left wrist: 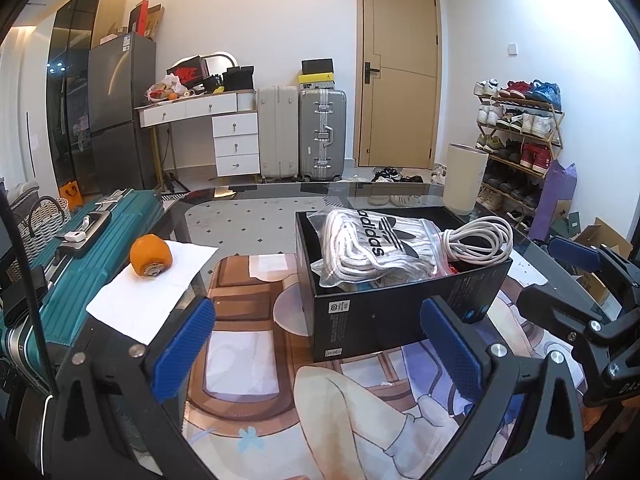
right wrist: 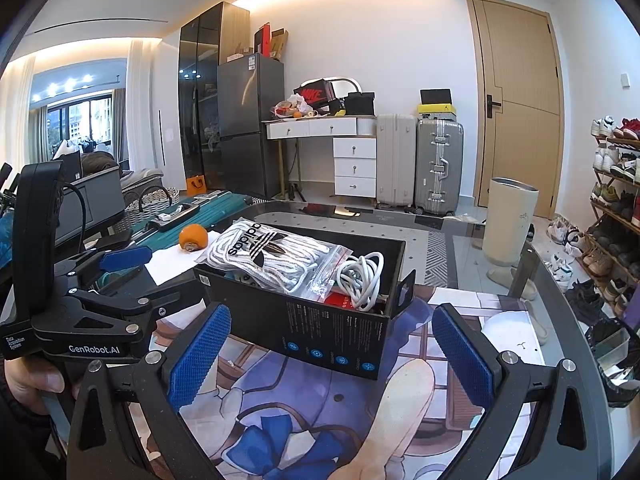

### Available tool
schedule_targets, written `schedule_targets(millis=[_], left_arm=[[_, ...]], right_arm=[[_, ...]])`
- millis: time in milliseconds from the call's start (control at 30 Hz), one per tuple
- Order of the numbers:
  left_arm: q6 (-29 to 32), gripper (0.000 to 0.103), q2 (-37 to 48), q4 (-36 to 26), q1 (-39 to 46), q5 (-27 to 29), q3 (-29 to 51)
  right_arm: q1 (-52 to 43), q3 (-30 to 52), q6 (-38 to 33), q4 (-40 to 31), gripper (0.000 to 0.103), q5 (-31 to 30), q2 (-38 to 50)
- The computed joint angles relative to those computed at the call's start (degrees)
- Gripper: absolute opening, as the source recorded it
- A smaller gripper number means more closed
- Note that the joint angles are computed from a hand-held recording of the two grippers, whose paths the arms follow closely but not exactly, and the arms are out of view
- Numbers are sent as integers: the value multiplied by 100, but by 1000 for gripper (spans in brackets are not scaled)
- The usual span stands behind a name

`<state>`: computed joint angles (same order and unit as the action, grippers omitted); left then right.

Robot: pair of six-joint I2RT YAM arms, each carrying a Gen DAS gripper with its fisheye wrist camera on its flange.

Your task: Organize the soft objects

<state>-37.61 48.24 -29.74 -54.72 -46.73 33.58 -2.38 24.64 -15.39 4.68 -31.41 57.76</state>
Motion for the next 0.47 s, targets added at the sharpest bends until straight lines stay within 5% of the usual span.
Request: schedule_targets(millis=[467], left_arm=[[39,103,-5,85,22,-21,-46]], right_arm=[[-2,-3,4,12,102,-8,1]])
